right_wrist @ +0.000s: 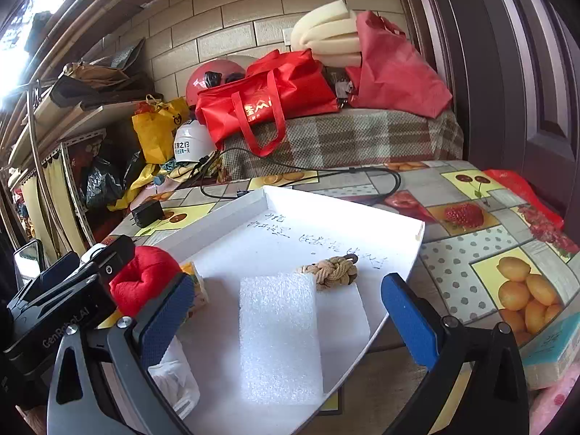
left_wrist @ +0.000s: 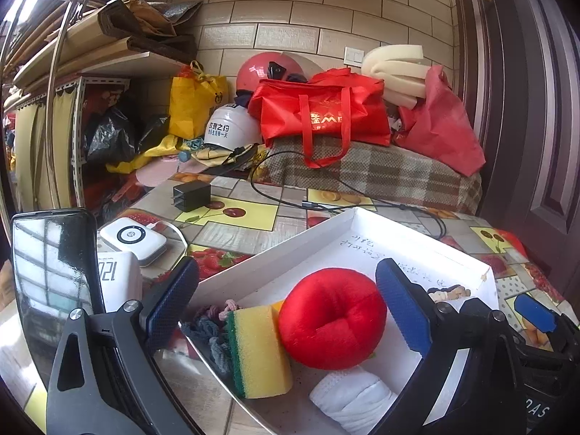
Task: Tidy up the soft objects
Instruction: 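Lower the red ball and foam block into the white box and open both tools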
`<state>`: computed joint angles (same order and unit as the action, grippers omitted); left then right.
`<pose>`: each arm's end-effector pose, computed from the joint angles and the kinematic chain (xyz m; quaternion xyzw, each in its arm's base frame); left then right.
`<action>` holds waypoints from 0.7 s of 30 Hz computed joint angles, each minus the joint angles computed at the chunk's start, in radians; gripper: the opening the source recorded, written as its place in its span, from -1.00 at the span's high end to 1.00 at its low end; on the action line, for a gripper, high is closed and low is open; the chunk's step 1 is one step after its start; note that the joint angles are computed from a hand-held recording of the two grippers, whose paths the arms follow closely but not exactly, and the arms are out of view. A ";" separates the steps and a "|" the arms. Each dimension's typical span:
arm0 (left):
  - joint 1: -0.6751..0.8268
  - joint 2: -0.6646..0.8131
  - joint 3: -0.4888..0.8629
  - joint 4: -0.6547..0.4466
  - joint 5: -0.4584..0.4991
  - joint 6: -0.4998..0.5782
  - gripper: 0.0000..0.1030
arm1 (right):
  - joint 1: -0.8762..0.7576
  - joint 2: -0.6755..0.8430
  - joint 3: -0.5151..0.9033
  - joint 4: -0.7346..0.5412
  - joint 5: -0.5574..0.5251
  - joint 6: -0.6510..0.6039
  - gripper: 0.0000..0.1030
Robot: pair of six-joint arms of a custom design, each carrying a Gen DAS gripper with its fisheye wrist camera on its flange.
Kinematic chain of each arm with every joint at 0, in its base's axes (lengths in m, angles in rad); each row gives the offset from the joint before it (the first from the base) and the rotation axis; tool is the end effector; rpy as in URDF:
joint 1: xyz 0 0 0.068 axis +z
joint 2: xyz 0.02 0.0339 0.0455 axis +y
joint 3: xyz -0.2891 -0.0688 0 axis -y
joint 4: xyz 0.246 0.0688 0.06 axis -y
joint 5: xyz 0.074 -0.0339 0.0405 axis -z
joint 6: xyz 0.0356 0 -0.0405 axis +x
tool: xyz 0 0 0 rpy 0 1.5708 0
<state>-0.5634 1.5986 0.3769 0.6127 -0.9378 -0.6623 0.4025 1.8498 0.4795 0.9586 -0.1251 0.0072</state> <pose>0.2238 -0.1074 0.1375 -0.2479 0.7796 0.0904 0.5680 0.2813 0.1246 0.1186 -0.1975 0.8121 0.1624 0.5245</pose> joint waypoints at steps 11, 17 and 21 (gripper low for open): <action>-0.040 -0.002 -0.068 0.172 -0.039 0.067 -0.97 | 0.070 -0.027 -0.169 0.245 0.117 -0.088 -1.00; -0.080 -0.016 -0.074 0.146 -0.060 0.053 -0.97 | 0.080 -0.063 -0.242 0.277 0.179 -0.096 -1.00; -0.118 -0.026 -0.070 0.118 -0.071 0.051 -0.97 | 0.045 -0.057 -0.320 0.412 0.122 -0.095 -1.00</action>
<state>-0.6818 1.5731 0.3068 0.7306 -1.0083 -0.6113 0.4478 1.7924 0.1591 1.3709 -0.0028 -0.0879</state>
